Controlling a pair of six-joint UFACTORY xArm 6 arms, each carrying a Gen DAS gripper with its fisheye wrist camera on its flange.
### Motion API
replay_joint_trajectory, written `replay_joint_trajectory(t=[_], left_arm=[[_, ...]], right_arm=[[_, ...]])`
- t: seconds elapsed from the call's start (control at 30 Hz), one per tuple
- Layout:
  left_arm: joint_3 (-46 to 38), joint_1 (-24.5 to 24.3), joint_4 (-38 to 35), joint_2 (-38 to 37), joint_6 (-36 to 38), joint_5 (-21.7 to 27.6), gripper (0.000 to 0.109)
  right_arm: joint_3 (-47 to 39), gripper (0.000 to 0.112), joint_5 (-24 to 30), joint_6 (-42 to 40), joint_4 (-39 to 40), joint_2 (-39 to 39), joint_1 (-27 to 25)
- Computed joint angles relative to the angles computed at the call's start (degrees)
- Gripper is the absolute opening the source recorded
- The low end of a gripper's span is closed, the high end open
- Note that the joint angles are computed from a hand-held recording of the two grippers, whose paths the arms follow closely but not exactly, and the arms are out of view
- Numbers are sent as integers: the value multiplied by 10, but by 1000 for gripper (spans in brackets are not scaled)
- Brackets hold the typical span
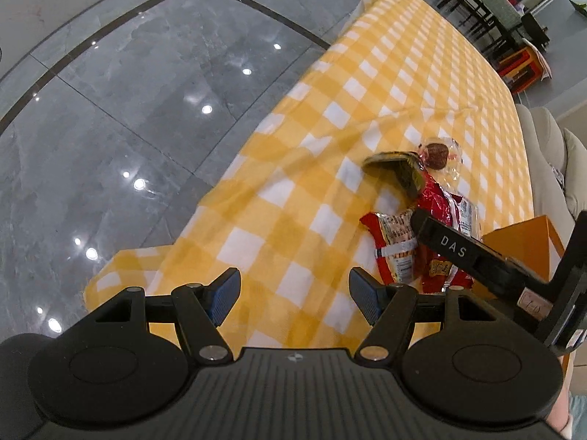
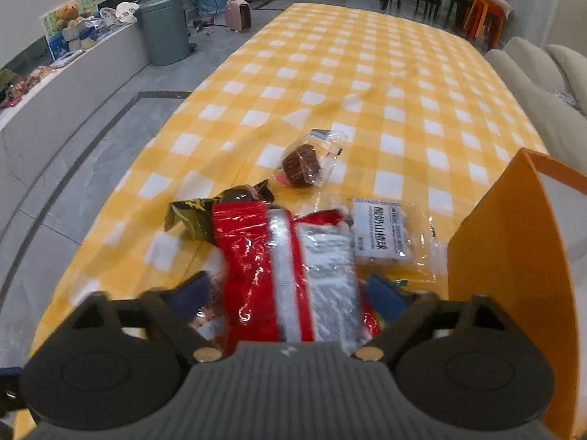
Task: Organize snacks
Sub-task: 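Grasp the red silver-striped chip bag with the right gripper, then grasp the brown Mimi snack bag with the left gripper and lift it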
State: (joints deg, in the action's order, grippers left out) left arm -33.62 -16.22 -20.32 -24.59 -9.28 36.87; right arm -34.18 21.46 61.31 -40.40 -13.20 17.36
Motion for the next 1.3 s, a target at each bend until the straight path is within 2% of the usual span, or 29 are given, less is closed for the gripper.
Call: replay_joint_trajectory(t=[0.07, 0.27, 0.37, 0.47, 0.53, 0.63, 0.77, 0.9, 0.97, 1.03, 1.13, 1.23, 1.3], left_arm=[[-1, 0, 6, 1, -7, 0, 79], [0, -3, 22, 0, -19, -2, 79], [3, -7, 29, -3, -19, -8, 79], [2, -14, 46, -1, -28, -12, 79], [2, -20, 58, 1, -38, -14, 79], [-2, -29, 56, 7, -40, -11, 79], [-21, -41, 45, 21, -49, 3, 79], [-48, -56, 47, 37, -80, 12, 79], [-66, -66, 46, 50, -92, 13, 79], [-81, -79, 63, 61, -100, 8, 79], [-104, -97, 102, 77, -83, -4, 80], [-148, -116, 196, 106, -88, 19, 81], [-167, -128, 225, 120, -61, 24, 83]], right_arm=[[8, 70, -9, 19, -13, -6, 0], [11, 69, -6, 57, -40, -14, 7], [18, 69, -10, 93, -88, -29, 9], [48, 69, -29, 116, -117, -75, 7], [80, 69, -49, 82, -83, -119, 5], [135, 69, -62, 7, 17, -202, 5], [197, 69, 6, -26, 68, -339, 34], [253, 69, 105, -97, 159, -476, 95], [263, 69, 140, -84, 147, -503, 121], [261, 69, 164, -65, 101, -500, 152], [272, 69, 153, -62, 92, -508, 168], [290, 69, 135, -83, 129, -525, 162], [296, 70, 127, -86, 139, -525, 162]])
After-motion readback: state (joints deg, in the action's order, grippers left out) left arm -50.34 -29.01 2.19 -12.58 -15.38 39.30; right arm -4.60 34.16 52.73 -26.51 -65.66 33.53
